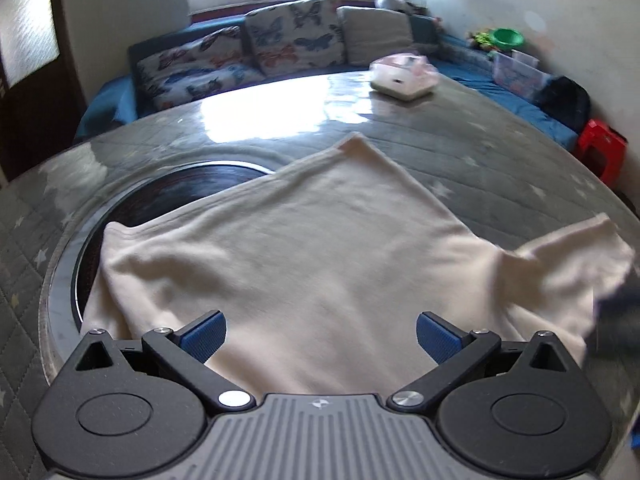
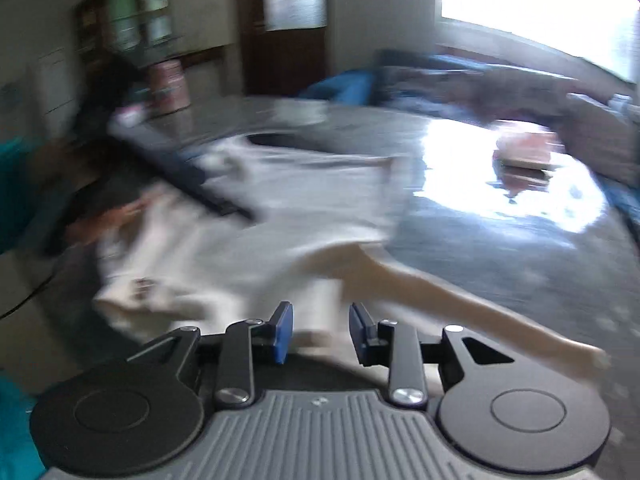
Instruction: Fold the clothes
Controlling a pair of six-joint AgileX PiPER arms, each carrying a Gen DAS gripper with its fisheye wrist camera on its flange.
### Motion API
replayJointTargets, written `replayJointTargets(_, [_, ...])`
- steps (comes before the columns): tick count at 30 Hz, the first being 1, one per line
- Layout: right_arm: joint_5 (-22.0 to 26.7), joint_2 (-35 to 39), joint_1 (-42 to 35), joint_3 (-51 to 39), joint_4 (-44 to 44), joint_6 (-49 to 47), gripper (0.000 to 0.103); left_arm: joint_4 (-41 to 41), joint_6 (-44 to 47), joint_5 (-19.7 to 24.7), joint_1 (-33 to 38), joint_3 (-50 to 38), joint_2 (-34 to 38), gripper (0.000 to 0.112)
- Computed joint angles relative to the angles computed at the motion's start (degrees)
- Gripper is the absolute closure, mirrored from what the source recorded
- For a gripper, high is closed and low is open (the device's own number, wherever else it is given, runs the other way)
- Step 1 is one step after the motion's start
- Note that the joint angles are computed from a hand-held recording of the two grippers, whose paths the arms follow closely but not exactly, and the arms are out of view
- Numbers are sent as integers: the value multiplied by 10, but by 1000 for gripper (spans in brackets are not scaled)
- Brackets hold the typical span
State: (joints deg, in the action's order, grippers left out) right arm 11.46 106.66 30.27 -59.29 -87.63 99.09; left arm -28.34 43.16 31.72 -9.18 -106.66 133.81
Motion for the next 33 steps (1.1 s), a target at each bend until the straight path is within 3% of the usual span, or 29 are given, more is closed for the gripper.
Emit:
replayJointTargets(4, [110,-3,-34,32,15,56,70,-69,93,-54,-9,102,-50,9])
replayJointTargets(6, [141,1,-54,46,14,92,68,-100,133,-74,-13,138,-67,9])
replayJointTargets(8, [148,-1,-79,57,15,113,63,-122,159,-89,-17,165,-79,9])
replayJointTargets(15, [115,21,-122,63,-23,175,67,-156,210,-124,-30,220,-102,9])
replayJointTargets(16, [117,23,-121,61,-24,176,71,-160,217,-127,-32,225,-104,9])
replayJointTargets(18, [123,21,-120,54,0,142,96,-170,233,-128,-33,231,-106,9])
replayJointTargets(21, [160,19,-106,41,28,88,97,-171,243,-139,-37,239,-109,9])
replayJointTargets(24, [254,11,-63,29,40,38,97,-165,245,-142,-40,242,-108,9])
replayJointTargets(26, [289,13,-52,20,33,21,97,-161,245,-140,-40,242,-106,9])
replayJointTargets(33, [292,70,-68,-6,45,20,97,-163,248,-132,-39,242,-98,9])
